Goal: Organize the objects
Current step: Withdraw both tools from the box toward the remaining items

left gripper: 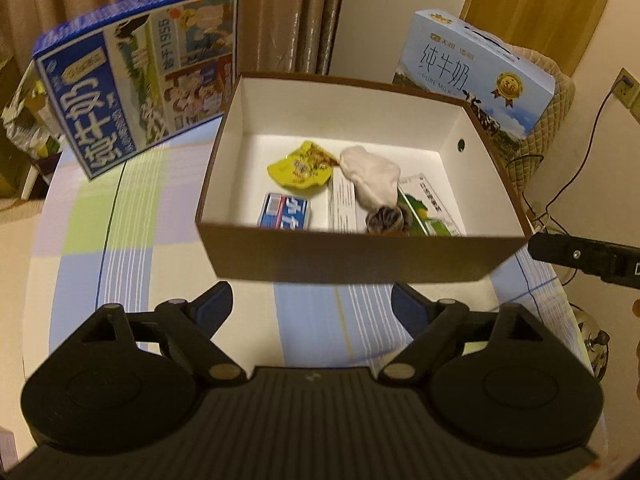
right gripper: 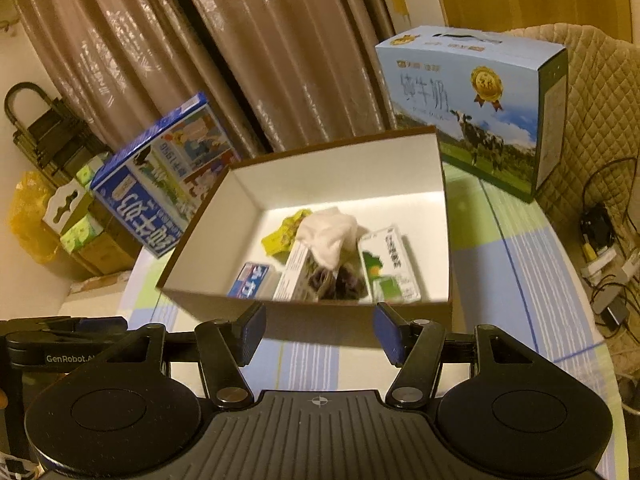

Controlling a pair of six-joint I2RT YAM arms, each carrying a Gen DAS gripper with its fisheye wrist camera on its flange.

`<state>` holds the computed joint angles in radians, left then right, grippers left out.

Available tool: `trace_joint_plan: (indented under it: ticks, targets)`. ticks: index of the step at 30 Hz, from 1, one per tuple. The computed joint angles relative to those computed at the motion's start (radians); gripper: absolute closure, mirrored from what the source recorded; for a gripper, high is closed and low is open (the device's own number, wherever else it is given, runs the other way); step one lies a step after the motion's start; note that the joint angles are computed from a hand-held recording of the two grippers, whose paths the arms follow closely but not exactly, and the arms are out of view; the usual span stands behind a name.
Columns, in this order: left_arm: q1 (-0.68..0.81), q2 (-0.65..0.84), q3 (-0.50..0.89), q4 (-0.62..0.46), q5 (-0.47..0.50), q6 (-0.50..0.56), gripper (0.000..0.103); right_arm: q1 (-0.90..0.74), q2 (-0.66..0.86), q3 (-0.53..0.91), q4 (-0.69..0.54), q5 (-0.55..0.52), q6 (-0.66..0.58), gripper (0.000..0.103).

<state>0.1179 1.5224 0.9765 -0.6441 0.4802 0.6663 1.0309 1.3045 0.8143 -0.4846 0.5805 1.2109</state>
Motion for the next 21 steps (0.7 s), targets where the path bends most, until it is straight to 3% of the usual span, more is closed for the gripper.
trace_joint_plan:
  ticks: [21]
  targets:
    - [0.285,-0.196,-0.209,-0.155,-0.003,0.232,0.016,0.300,0.112,0.041,-0.148,0.033,0.290,0.046]
